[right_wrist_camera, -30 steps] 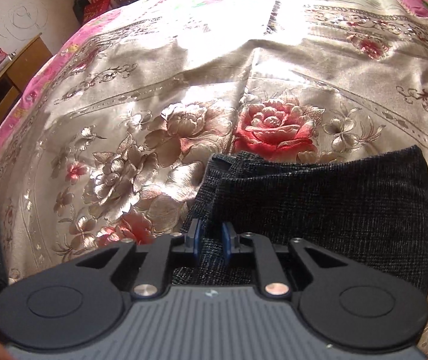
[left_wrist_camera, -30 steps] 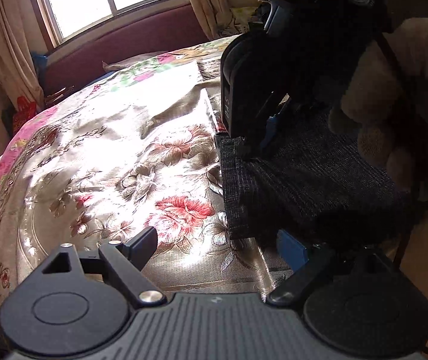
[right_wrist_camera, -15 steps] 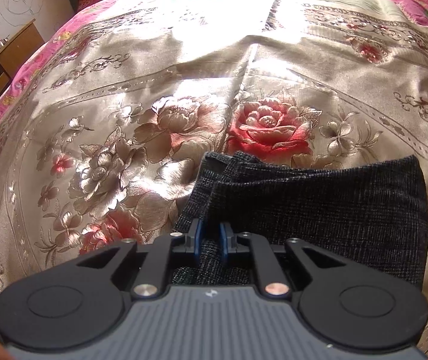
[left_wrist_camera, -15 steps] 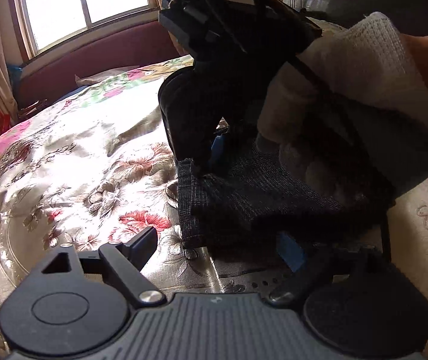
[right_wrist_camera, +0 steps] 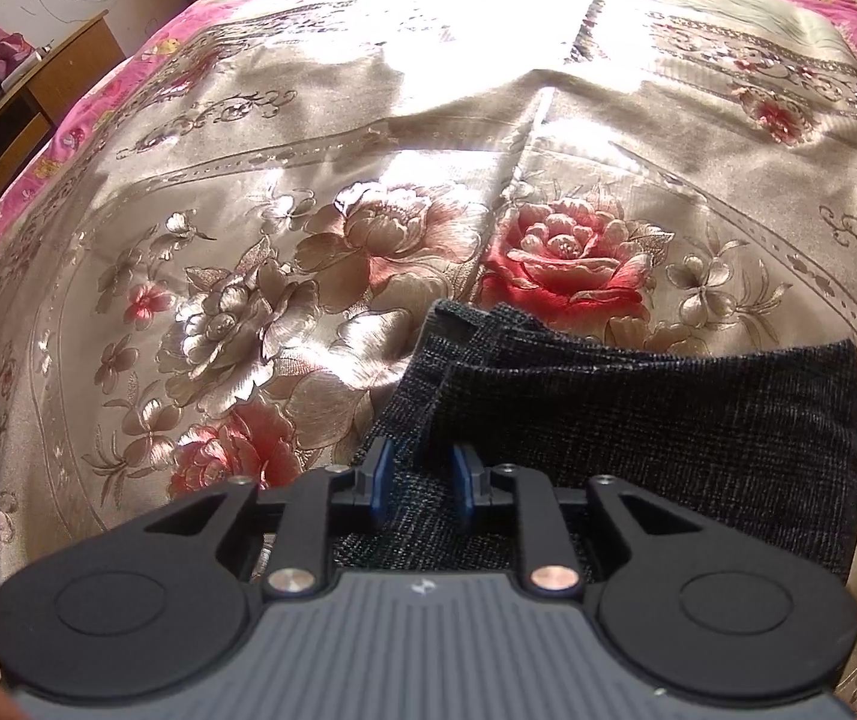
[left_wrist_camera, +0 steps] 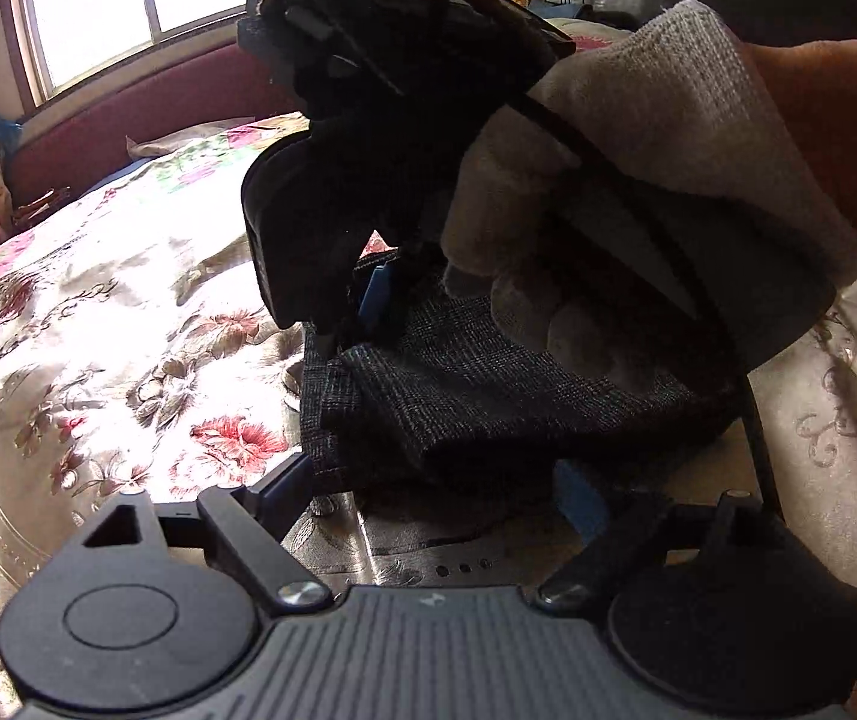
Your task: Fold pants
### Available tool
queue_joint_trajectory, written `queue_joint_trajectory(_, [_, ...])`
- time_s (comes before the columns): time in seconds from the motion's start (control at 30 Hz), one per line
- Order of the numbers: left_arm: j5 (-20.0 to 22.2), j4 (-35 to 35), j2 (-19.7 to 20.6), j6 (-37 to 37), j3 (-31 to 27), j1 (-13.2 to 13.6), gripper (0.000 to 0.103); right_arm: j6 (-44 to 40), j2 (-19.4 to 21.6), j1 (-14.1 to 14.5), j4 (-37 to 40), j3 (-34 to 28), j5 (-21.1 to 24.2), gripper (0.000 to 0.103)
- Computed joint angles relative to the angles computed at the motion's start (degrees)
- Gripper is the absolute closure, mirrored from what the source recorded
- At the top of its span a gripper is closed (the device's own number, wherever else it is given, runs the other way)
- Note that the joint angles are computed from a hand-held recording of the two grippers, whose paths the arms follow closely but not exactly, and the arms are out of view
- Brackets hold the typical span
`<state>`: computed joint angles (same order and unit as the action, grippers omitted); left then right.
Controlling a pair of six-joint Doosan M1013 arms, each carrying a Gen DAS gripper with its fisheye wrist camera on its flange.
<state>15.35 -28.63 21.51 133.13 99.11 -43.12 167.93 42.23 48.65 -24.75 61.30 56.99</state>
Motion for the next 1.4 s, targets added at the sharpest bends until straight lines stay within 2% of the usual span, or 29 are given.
queue_joint_trajectory(0.17, [0.8,6.9,1.4,-7.7,-1.4,-0.8,0.003,-2.2,0.0,0.2,-0.3,0.0,-0.3,0.076])
queue_joint_trajectory(0.37, [1.2,8.6,2.8,-11.6,-2.9,-1.2,0.006,-4.6,-0.4,0.0,0.5,0.6,-1.4,0.073])
queue_joint_trajectory(0.5, [4.5,4.7,3.9,-8.6,-4.5,-0.9,0.025,-5.9,-0.7,-0.2,1.2,1.2,-2.4,0.073])
queue_joint_trajectory(0.57, [5.2,3.1,4.0,-6.1,-4.7,-0.7,0.03,-6.2,-1.2,-0.3,1.4,2.0,-3.3,0.073])
queue_joint_trajectory(0.63, [4.6,3.3,3.7,-5.5,-4.4,-0.8,0.036,-6.1,-2.1,-0.4,1.9,3.1,-4.3,0.07])
queue_joint_trajectory(0.67, [4.4,5.1,3.6,-6.4,-4.4,-0.9,0.039,-5.6,-2.6,-0.4,1.8,3.9,-4.7,0.064])
queue_joint_trajectory(0.77, [4.3,7.5,3.9,-5.1,-4.9,-0.6,0.04,-3.8,-4.2,-0.2,-0.4,6.3,-4.5,0.061])
queue_joint_trajectory(0.83, [5.2,6.1,4.4,-3.5,-5.5,-0.2,0.04,-3.4,-4.7,-0.3,-1.6,7.2,-3.6,0.061])
queue_joint_trajectory(0.97, [5.6,2.0,3.9,0.1,-5.0,0.6,0.041,-6.3,-5.8,-0.7,-3.4,8.8,-5.6,0.061])
queue_joint_trajectory(1.03, [6.4,1.1,4.1,-1.1,-5.1,1.1,0.041,-9.2,-5.7,-0.9,-5.0,8.6,-5.7,0.055])
queue_joint_trajectory(1.1, [7.0,-2.2,4.3,-0.3,-5.3,1.6,0.041,-13.0,-5.5,-1.9,-3.6,8.3,-7.3,0.035])
queue_joint_trajectory(1.2, [7.0,-6.8,4.3,3.0,-5.3,2.1,0.041,-21.1,-4.6,-3.9,3.8,7.5,-11.1,0.031])
queue_joint_trajectory(1.23, [6.7,-5.3,4.3,1.9,-5.4,1.9,0.041,-24.6,-4.1,-4.4,6.9,6.8,-11.4,0.032])
queue_joint_trajectory(1.3, [6.6,0.4,4.3,-1.7,-5.8,1.4,0.041,-28.4,-2.1,-4.5,7.7,3.8,-5.7,0.06])
queue_joint_trajectory(1.33, [6.1,2.1,4.3,-1.9,-5.8,1.1,0.042,-30.6,-2.1,-4.7,9.5,3.6,-5.2,0.063])
queue_joint_trajectory(1.4, [5.6,3.5,4.1,-1.8,-5.9,0.9,0.05,-32.6,-3.3,-5.0,11.1,4.4,-5.5,0.078])
